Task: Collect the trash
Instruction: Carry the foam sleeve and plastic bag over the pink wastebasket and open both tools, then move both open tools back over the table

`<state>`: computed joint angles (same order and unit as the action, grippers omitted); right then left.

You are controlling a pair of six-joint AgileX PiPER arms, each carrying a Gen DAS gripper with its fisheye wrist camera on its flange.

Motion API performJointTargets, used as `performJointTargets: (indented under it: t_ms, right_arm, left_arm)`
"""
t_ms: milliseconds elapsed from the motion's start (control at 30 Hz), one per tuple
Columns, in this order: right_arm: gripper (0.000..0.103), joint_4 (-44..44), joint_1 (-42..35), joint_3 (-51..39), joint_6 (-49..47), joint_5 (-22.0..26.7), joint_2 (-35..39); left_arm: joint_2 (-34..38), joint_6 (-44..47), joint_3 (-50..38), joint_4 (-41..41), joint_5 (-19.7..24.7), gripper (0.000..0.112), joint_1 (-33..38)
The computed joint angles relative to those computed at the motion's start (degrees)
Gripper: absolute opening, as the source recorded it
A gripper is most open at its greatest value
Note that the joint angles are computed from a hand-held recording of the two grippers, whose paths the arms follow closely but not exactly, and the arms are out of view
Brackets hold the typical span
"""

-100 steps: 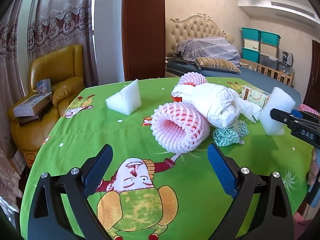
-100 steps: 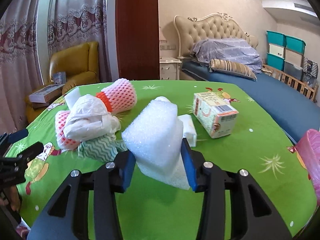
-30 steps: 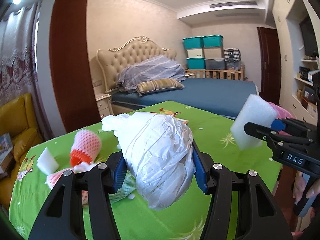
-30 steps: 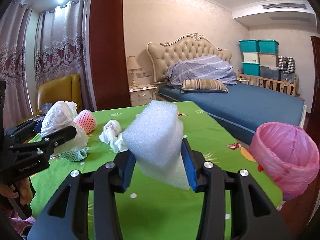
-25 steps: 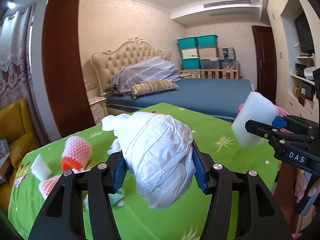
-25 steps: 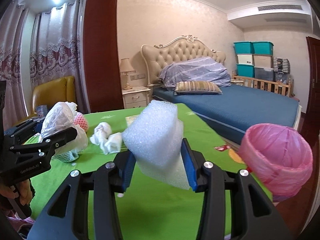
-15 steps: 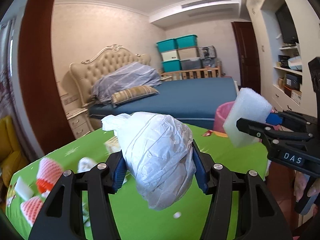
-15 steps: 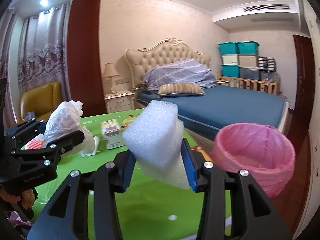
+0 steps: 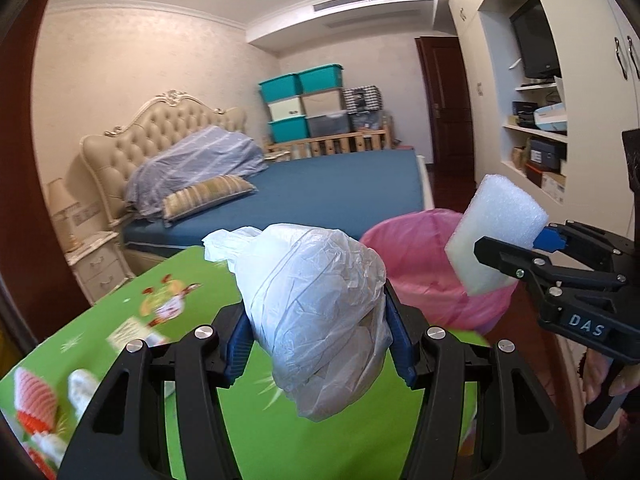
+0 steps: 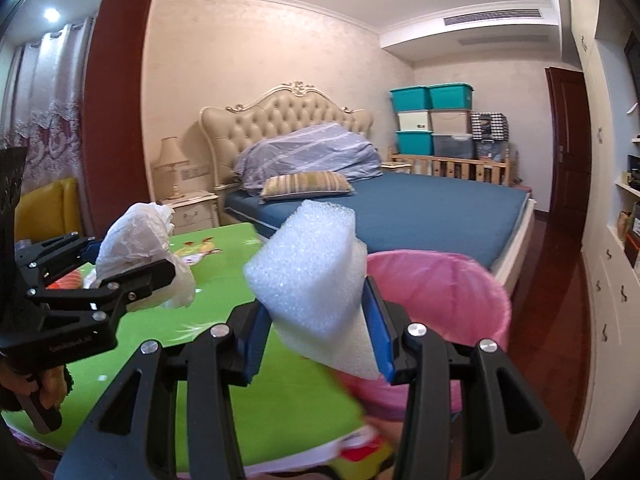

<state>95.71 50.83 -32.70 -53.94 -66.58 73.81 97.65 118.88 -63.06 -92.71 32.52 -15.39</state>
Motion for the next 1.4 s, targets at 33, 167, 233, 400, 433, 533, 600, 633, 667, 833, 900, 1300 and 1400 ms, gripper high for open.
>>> performJointTargets:
  t_ms: [33, 167, 233, 400, 433, 533, 600, 633, 667, 833, 900, 1300, 1400]
  right_arm:
    - [0.043, -0.32, -1.60, 0.60, -0.68, 0.72, -0.75]
    - [0.043, -2.87, -10.24, 3.16, -2.78, 6.72, -4.40]
    - [0.043, -4.21, -14.55, 3.50, -4.29, 9.72, -5.12]
    - [0.043, -7.72, -24.01, 3.90, -7.56, 17.06, -5.87]
    - [0.043, -8.14, -25.16, 3.79, -7.93, 17.86, -5.71]
    - [0.043, -9.89, -29.01, 4.07, -8.99, 20.89, -6.41]
    - [0.043, -12.32, -32.73, 4.10, -8.77, 24.65, -6.87]
    - [0.043, -13.01, -33.63, 3.98, -8.66, 25.69, -6.90]
    - [0.044, -14.00, -34.90, 4.29, -8.46, 27.10, -7.42]
    - [0.044, -17.65, -39.25, 5.42, -6.55, 32.05, -9.30]
    - [0.046, -20.68, -40.09, 7.17, -3.43, 33.26, -10.56]
    - [0.076, -11.09, -35.41, 7.17, -11.73, 29.27, -17.73]
    - [0.082, -5.82, -25.08, 4.73, -15.00, 19.77, -16.98]
  left_arm:
    - [0.65, -1.40, -0.97, 0.70, -0.88, 0.054, -1.40]
    - [4.12, -8.60, -5.91, 5.27, -3.17, 0.054, -6.09]
    - [5.81, -12.76, -8.67, 8.21, -3.99, 0.054, -7.95]
    - [11.82, -25.07, -17.89, 16.56, -3.71, 0.054, -11.48]
    - [13.24, -28.08, -20.05, 18.76, -3.76, 0.054, -12.03]
    - [16.85, -34.37, -25.37, 22.88, -2.78, 0.054, -13.07]
    - [18.52, -35.94, -27.55, 23.75, -2.36, 0.054, -13.68]
    - [19.34, -37.32, -28.86, 25.04, -2.50, 0.054, -14.21]
    - [20.26, -38.51, -30.18, 26.26, -2.50, 0.054, -14.82]
    - [22.94, -42.10, -34.62, 29.12, -1.45, 0.055, -16.87]
    - [24.86, -44.86, -37.86, 30.83, 1.02, 0.063, -16.89]
    - [15.74, -18.17, -21.85, 5.97, -8.68, 0.090, -8.35]
    - [11.82, -11.08, -16.25, 1.15, -10.34, 0.090, -4.43]
